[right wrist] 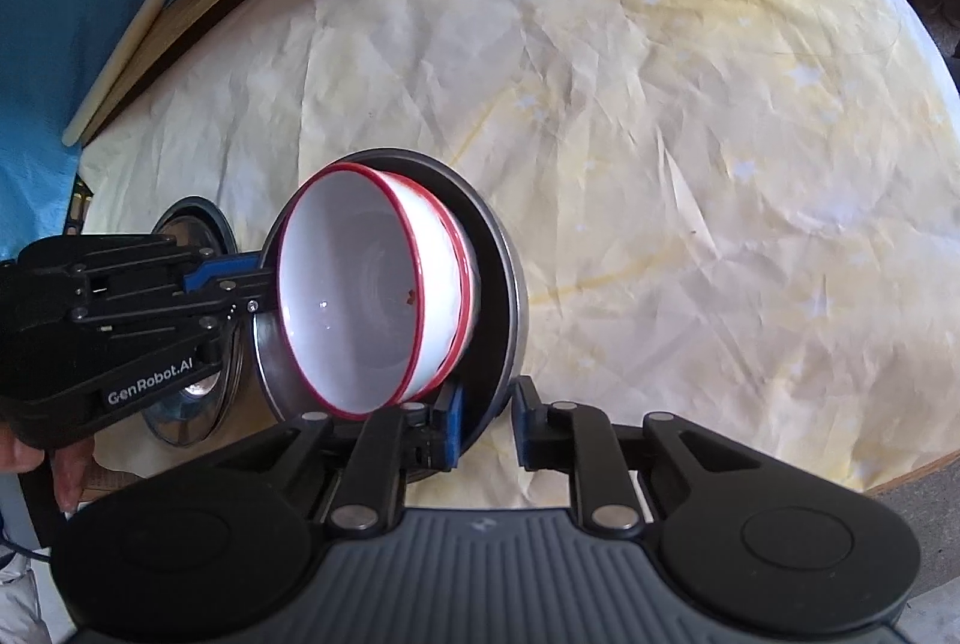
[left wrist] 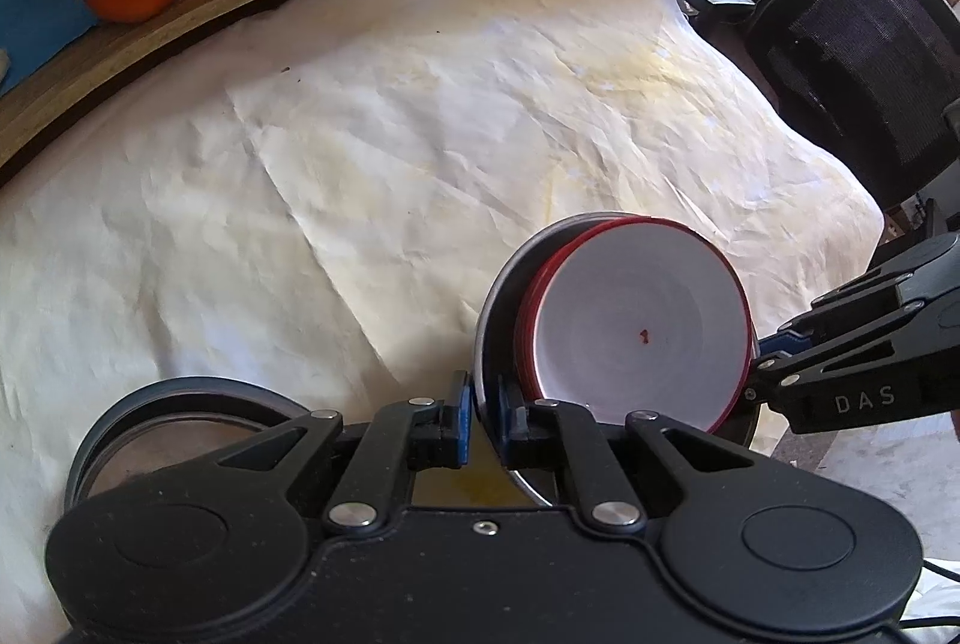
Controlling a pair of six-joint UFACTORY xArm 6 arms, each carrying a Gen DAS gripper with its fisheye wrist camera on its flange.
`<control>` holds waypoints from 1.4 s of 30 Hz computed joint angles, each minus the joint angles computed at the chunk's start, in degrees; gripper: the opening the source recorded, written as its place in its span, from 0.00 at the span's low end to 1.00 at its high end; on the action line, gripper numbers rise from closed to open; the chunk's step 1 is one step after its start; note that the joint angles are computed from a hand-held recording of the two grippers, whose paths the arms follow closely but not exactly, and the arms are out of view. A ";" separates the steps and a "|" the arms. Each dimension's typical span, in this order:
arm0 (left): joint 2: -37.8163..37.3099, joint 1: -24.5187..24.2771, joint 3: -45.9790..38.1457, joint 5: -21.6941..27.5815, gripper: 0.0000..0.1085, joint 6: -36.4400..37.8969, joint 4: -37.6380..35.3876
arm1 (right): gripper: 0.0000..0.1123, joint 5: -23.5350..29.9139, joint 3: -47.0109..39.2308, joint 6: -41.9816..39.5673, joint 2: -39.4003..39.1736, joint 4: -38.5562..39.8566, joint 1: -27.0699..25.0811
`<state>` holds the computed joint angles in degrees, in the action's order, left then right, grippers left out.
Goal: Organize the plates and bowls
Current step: 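Lift the steel bowl with nested white bowls and carry it over the steel plates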
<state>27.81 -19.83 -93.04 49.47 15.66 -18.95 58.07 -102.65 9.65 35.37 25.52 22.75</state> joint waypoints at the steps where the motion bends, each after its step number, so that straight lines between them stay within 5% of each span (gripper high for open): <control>1: 0.09 0.17 -0.03 0.05 0.07 0.32 -0.71 | 0.17 -0.38 0.44 -0.20 -0.21 0.34 -0.04; 42: -4.30 0.16 6.76 -7.55 0.06 -5.23 -3.38 | 0.16 -7.46 7.27 -0.34 -4.81 2.83 0.68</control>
